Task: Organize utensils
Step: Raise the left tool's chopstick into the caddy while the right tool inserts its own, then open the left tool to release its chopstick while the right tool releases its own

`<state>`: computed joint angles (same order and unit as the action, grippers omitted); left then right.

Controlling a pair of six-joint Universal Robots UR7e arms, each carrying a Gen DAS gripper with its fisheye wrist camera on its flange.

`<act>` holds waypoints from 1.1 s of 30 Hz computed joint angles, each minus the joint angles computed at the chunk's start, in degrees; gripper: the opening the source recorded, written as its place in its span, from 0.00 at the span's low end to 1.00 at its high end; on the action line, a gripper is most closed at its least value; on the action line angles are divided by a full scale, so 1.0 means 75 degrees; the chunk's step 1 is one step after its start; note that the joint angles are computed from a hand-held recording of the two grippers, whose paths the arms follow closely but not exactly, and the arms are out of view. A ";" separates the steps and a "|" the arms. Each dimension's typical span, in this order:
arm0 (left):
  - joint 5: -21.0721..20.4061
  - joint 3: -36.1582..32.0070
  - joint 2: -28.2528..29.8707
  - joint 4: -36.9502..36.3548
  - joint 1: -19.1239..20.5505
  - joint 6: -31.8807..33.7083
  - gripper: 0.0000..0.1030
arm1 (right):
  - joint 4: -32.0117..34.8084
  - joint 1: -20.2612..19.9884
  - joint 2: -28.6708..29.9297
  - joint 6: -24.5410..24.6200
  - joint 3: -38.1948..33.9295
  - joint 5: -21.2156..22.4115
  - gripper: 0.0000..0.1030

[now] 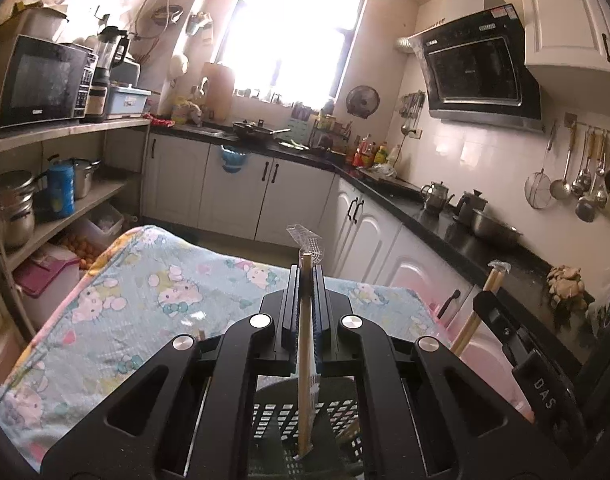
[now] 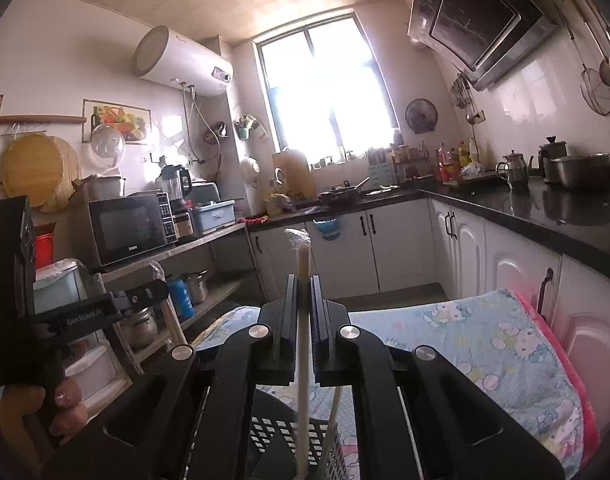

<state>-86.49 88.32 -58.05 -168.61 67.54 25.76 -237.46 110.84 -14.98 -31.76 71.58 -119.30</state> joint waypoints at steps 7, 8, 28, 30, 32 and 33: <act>0.0042 0.0206 0.0114 -0.0135 0.0073 0.0141 0.01 | 0.0138 -0.0142 0.0221 0.0162 -0.0180 0.0068 0.06; 0.0050 0.0209 0.0130 -0.0120 0.0089 0.0142 0.01 | 0.0165 -0.0166 0.0258 0.0205 -0.0203 0.0088 0.06; 0.0203 0.0402 0.0086 0.0087 0.0276 0.0135 0.01 | -0.0223 -0.0251 0.0363 0.0629 0.0202 -0.0244 0.08; 0.0215 0.0406 0.0065 0.0105 0.0283 0.0140 0.01 | -0.0258 -0.0235 0.0317 0.0701 0.0330 -0.0346 0.14; 0.0251 0.0438 0.0019 0.0131 0.0281 0.0139 0.01 | -0.0322 -0.0221 0.0273 0.0753 0.0454 -0.0397 0.18; 0.0251 0.0441 0.0009 0.0147 0.0288 0.0133 0.02 | -0.0360 -0.0212 0.0251 0.0772 0.0526 -0.0425 0.20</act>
<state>-84.60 91.63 -57.98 -167.51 69.70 26.76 -240.16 109.24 -13.10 -25.97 75.53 -122.49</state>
